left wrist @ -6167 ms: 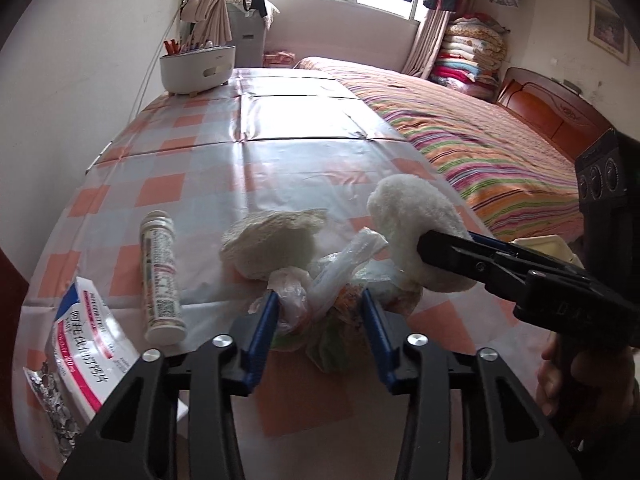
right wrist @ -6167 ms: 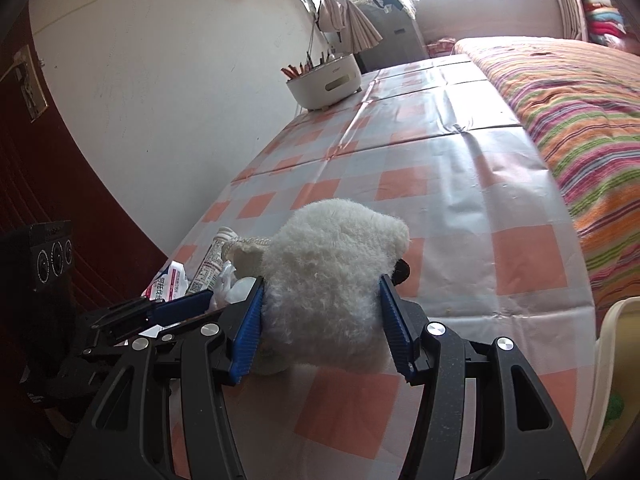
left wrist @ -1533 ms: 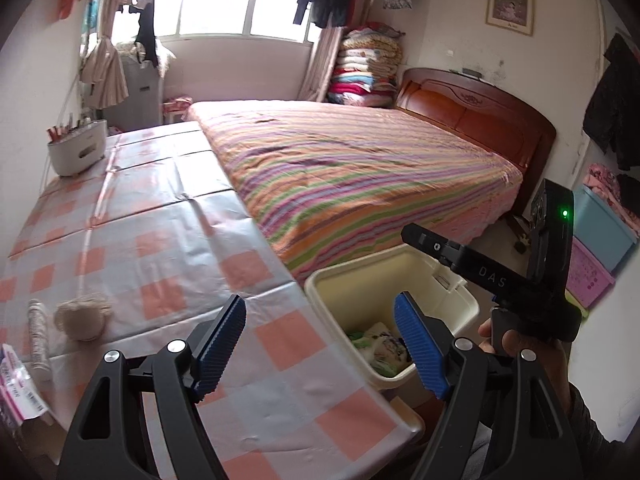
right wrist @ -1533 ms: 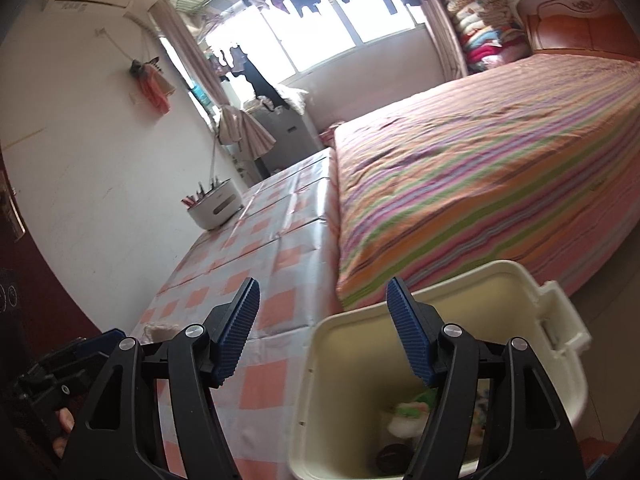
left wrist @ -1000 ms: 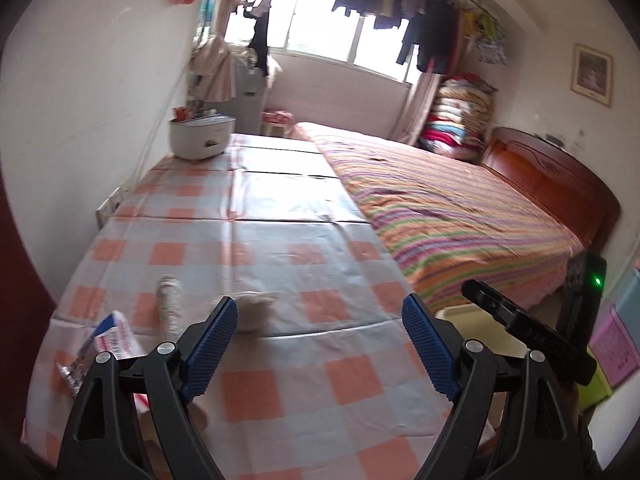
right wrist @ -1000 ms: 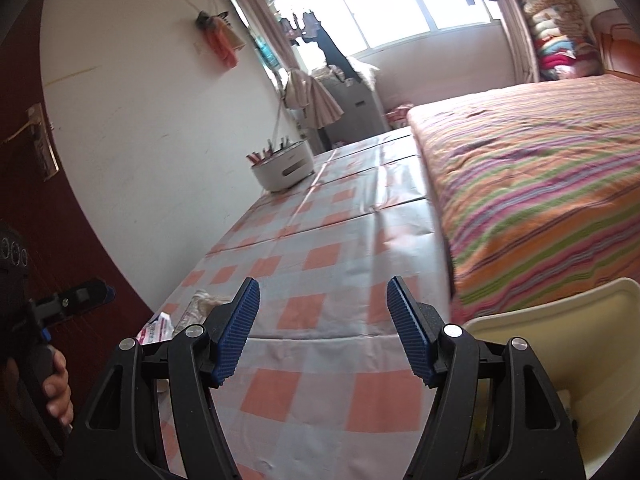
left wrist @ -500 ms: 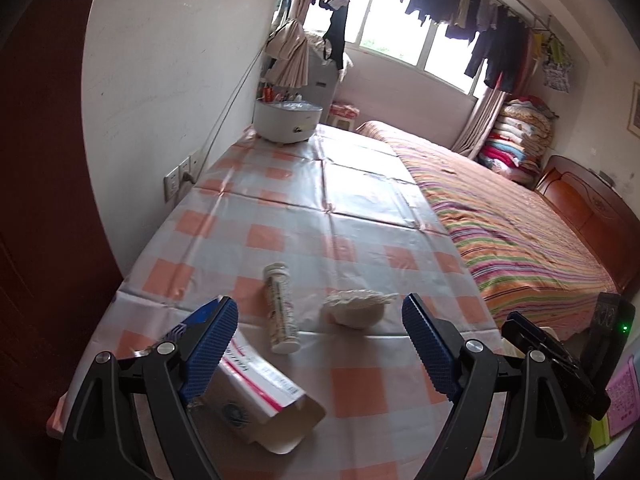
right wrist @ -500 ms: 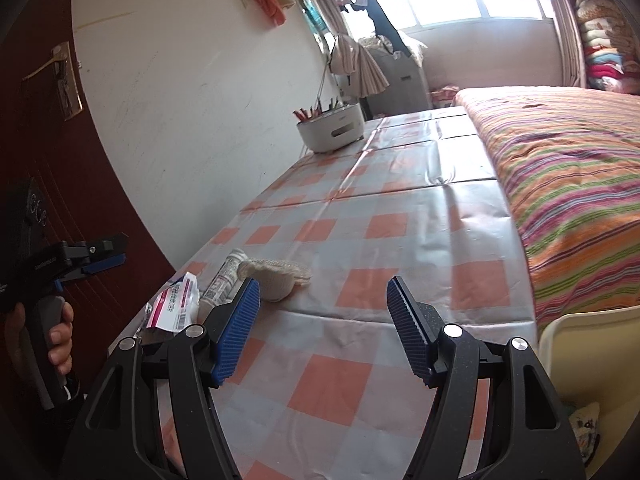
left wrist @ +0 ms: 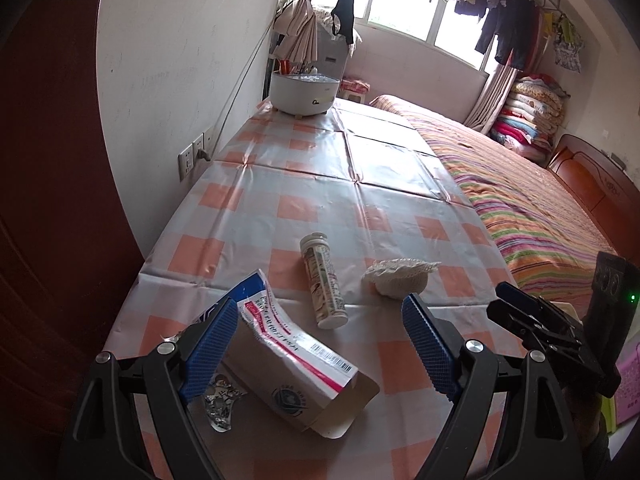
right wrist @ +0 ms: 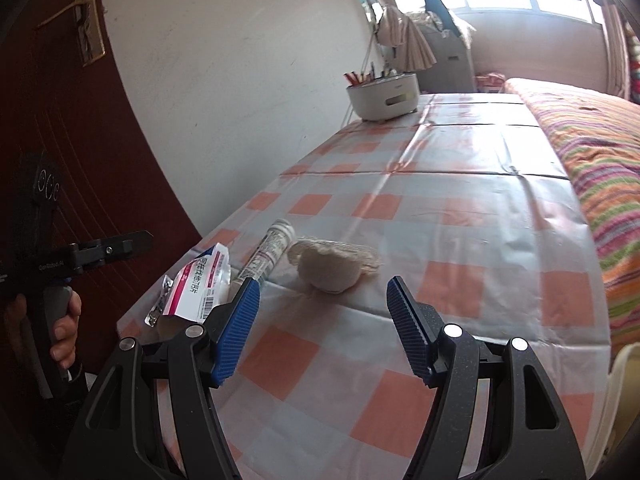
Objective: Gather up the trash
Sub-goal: 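Grasp the white lace item with the right tool while the left tool approaches the medicine box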
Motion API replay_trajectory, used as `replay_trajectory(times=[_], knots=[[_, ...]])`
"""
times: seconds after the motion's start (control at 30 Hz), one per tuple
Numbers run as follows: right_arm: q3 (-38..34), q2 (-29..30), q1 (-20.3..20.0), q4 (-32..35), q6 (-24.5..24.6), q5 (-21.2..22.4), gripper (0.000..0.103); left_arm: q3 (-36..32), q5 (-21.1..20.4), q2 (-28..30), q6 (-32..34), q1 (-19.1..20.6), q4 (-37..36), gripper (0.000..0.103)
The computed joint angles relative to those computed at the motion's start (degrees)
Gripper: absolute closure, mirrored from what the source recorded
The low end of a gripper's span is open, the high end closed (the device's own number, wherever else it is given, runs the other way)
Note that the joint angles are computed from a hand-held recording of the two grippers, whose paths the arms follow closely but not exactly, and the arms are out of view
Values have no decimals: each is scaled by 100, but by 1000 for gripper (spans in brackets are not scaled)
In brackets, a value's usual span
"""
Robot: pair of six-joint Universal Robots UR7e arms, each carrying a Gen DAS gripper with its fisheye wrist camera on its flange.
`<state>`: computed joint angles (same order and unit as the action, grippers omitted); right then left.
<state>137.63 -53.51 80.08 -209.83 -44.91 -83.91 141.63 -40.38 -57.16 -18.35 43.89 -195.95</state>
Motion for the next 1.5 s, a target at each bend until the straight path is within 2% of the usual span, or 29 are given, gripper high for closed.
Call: replay_trajectory(times=[0.23,0.47,0.5,0.6,0.9,0.97,1.03,1.13,1.33,1.5], knots=[[-365,150,250,417,-189,-326,37,100,-100,-320,-196,245,252,21],[-587,272,400,467,-234,-540,37,154,-176,-500,-299,392,399,21],[-658,335,471,420,-289,-645,37,153,-188,-516,-314,415,448,21],[-809,464,618,330,-486,-877,25,135,-257,-555,-355,521,580,21],[-1326,1104,1045,157,-1208,-1868,25,15,-733,-569,-462,792,832,21],[-1416,1192,1077,252,-1291,-1983,29,-19,-840,-529,-437,815,860,21],[-1524,1290,1100,319,-1322,-2169,41,-45,-899,-491,-433,822,909,21],[-1650,1409,1093,412,-1357,-2441,52,-95,-972,-440,-459,857,993,21],[-1540,1275,1044,456,-1136,-2289,57,-196,-1271,-387,-524,1052,1015,21],[-1345,1006,973,731,-750,-1879,57,-288,-1352,-287,-654,1138,1097,21]])
